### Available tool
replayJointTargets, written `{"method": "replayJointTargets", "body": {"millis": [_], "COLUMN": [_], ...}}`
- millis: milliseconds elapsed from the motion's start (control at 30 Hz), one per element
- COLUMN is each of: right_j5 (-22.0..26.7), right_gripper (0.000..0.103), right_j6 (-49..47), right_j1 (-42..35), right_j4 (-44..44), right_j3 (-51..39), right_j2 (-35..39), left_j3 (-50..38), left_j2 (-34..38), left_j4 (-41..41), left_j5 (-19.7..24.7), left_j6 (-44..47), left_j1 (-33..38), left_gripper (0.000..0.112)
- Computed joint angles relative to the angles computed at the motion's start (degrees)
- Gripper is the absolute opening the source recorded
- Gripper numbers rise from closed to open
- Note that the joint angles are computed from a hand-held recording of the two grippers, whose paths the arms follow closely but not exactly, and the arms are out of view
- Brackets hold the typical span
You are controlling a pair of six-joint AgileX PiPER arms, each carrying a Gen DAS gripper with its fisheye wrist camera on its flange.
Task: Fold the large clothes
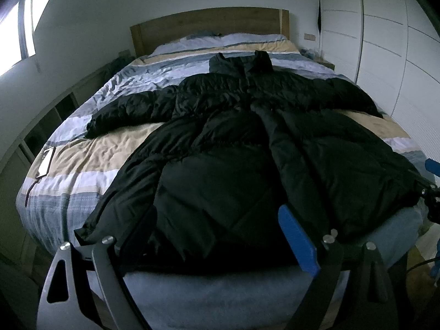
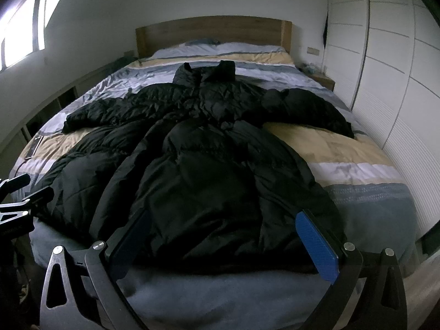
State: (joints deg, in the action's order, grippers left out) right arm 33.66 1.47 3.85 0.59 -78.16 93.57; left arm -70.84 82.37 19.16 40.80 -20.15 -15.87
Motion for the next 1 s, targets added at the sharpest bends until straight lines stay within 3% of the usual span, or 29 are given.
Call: {"method": "replayJointTargets", "body": {"millis": [1000], "right_j5": [3.52], "right_gripper": [0.103], "right_j6": [2.30], "right_j1": [1.04], "right_j4": [-3.28], "right_j3": [-1.72], "right_j2": [0.45], "left_j3": [-2.10], "left_j2": [0.47], "left_j4": [-3.22], "left_j5": [3.25], "left_j6": [4.16], "left_j1": [2.55], "left_gripper": [0.090]}}
